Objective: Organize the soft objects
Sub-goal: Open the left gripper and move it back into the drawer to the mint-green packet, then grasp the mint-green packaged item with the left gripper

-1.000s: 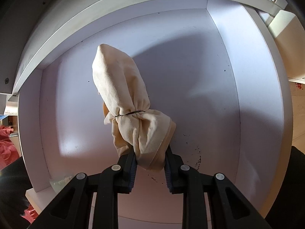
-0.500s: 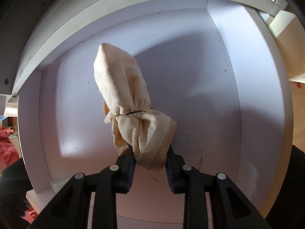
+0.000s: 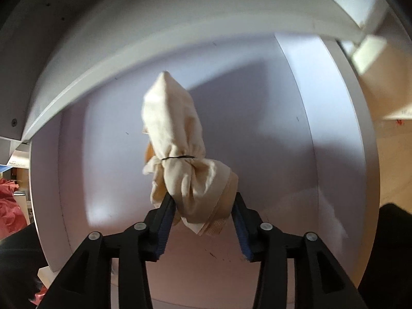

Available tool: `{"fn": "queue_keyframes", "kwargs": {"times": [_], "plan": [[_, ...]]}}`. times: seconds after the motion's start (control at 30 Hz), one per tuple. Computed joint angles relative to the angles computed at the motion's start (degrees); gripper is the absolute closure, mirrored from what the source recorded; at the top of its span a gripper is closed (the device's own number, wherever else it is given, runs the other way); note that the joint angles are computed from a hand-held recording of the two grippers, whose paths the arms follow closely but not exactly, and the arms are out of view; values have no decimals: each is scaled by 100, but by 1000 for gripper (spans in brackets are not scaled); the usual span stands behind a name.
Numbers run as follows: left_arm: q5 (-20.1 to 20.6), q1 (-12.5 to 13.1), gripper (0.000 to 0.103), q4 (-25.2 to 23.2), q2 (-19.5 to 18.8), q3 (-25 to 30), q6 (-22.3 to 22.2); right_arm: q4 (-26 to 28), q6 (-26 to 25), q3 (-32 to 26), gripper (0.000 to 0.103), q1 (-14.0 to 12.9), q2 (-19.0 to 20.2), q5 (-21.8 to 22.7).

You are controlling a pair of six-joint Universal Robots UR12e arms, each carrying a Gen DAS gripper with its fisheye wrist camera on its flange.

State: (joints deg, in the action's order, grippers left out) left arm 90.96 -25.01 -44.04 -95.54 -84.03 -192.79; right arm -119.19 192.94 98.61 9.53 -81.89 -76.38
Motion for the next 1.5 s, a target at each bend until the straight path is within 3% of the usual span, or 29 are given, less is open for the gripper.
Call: {"fn": "queue_keyframes", "kwargs": {"times": [0.07, 0.17, 0.27, 0.43, 0.67, 0.73, 1.0, 1.23, 1.33, 1.5], "plan": [[135, -99, 21, 286, 184, -324, 354, -116, -30, 16, 51, 33, -14, -32], [96, -200, 18, 286, 426, -689, 821, -105, -187, -23, 51, 100, 25, -152], [43, -272, 17, -64, 616, -989, 1052, -55, -352, -64, 51, 164, 71, -269], [202, -297, 17, -714, 743, -1314, 1025, -33, -601, -96, 52, 261, 118, -471], [751, -385, 17, -2050, 385, -1139, 1222, 204, -1001, -157, 70, 367, 110, -681], [727, -389, 16, -2384, 233, -1054, 1300, 348, -1029, -165, 75, 383, 82, -687], [792, -447, 15, -3228, -227, -969, 1872, 1086, -560, -35, 80, 250, -116, -497], [606, -367, 14, -3673, -485, -968, 1934, 1226, -440, 73, 80, 278, -251, -617], [264, -242, 13, -3727, -551, -966, 1717, 1204, -372, -155, 78, 337, -49, -642], [-159, -82, 13, -3916, -706, -947, 1366, 1099, -222, -120, 74, 349, -52, -581]]}}
